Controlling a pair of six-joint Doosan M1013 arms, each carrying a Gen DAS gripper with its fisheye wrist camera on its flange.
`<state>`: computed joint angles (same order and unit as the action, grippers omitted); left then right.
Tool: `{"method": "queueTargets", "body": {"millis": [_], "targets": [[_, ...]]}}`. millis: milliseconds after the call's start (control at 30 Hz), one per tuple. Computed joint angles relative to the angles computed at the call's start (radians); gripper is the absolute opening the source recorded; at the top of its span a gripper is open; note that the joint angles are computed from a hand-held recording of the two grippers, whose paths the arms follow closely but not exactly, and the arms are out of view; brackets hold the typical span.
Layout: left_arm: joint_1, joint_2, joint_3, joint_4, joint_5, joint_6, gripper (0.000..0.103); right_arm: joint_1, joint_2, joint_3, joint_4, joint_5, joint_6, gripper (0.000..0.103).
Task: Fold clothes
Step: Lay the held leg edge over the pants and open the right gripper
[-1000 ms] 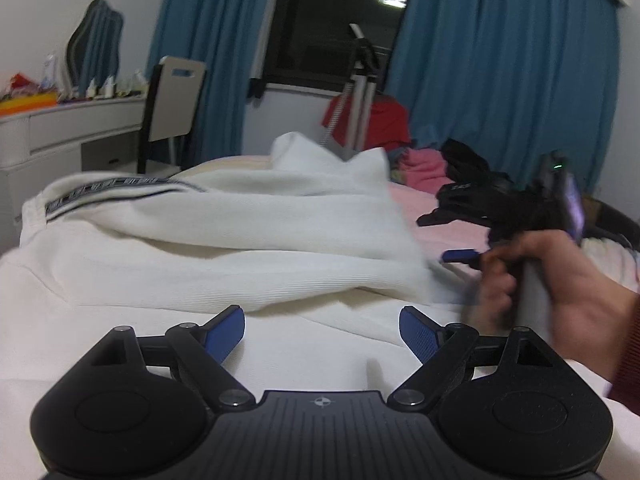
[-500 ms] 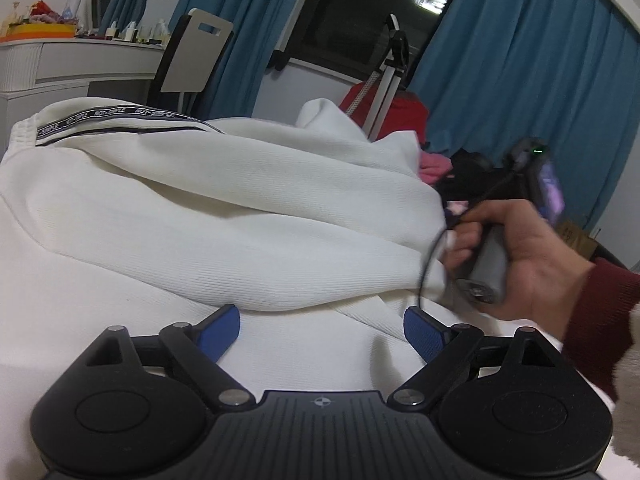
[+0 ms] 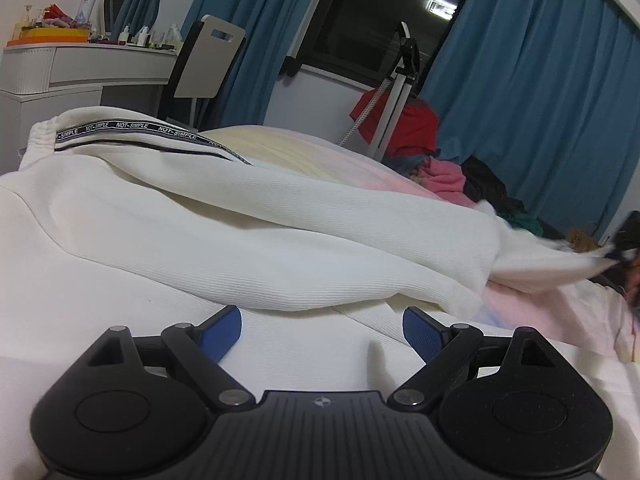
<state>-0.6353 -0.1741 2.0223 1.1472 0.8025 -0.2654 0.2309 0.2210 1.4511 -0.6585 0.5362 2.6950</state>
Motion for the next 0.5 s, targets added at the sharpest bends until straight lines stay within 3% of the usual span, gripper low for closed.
{"method": "queueTargets", "body": {"millis": [33, 200, 300, 500], "targets": [[-0.001, 0.001, -0.001, 0.0, 0.002, 0.003, 0.089, -0.011, -0.003, -0.011, -0.019, 0.017, -0.004, 0.009], [0.001, -0.001, -0.002, -0.006, 0.003, 0.02, 0.089, -0.068, -0.039, -0.027, -0.181, -0.048, 0.11, 0.009], [0.002, 0.0, -0.003, -0.01, 0.005, 0.031, 0.089, -0.116, -0.073, 0.032, -0.287, -0.11, 0.239, 0.009], [-0.003, 0.001, -0.002, -0.003, 0.006, 0.043, 0.089, -0.186, -0.074, 0.175, -0.202, -0.119, 0.195, 0.009]]}}
